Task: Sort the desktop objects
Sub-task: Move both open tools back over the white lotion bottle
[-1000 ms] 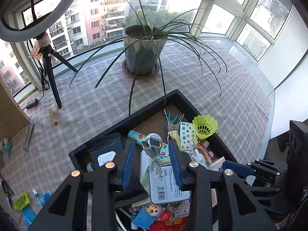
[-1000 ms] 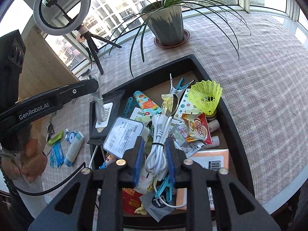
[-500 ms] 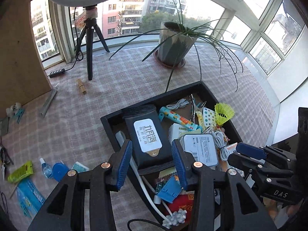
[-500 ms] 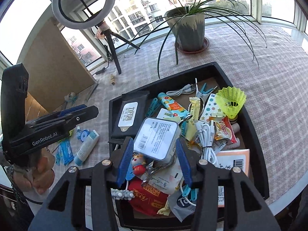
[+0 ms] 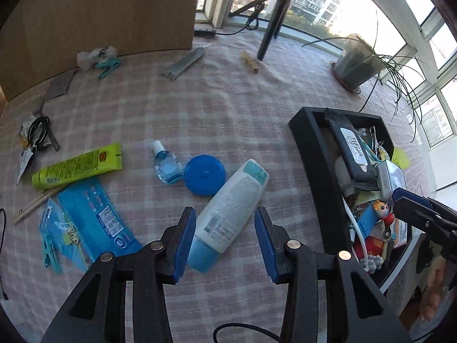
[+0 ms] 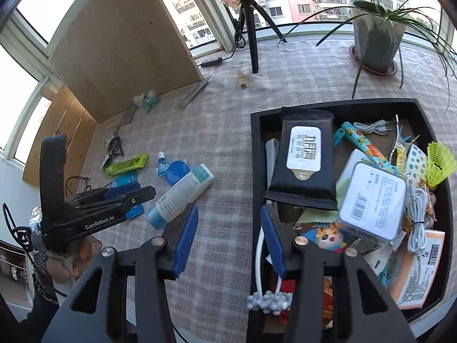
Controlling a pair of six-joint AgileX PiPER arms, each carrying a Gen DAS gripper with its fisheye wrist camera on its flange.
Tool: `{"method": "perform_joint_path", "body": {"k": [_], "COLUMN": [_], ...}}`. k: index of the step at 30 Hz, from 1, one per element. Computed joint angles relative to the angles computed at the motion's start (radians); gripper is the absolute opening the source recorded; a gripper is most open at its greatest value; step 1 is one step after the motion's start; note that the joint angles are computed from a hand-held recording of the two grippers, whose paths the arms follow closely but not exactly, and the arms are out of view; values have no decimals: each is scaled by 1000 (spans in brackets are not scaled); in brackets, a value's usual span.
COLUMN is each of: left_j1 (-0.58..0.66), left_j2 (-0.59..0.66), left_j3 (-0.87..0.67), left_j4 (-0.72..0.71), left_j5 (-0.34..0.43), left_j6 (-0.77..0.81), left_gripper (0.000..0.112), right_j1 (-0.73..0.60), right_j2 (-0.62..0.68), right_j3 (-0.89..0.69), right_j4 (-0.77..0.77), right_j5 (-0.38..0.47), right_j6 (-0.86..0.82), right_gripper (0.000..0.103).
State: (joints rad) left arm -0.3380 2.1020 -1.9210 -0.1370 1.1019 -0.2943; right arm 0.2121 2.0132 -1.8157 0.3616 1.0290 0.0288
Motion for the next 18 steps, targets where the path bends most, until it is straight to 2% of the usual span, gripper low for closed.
{"method": "perform_joint_path", "body": {"k": [4, 8, 10, 12, 18], "left_j1": [71, 89, 86, 73, 37], "left_j2": [-33, 5, 36, 61, 98], "left_j3": [103, 91, 70, 53, 12], "left_j4": [-53, -68, -78, -71, -70], "left_j5": [-44, -50, -42, -31, -11], "left_j6": [44, 95, 122, 147, 233], "left_gripper": [40, 39, 36, 29, 28], "right_j1": [52, 87, 101, 109, 115], "right_j2": [116, 230, 271, 298, 344], "right_j3": [-137, -236, -256, -256, -225], "right_j4": [7, 20, 22, 39, 110], "right_j5": [55, 87, 78, 51, -9], "right_j6": [42, 107, 152, 177, 236], "right_gripper": [45, 45, 45, 43, 41]}}
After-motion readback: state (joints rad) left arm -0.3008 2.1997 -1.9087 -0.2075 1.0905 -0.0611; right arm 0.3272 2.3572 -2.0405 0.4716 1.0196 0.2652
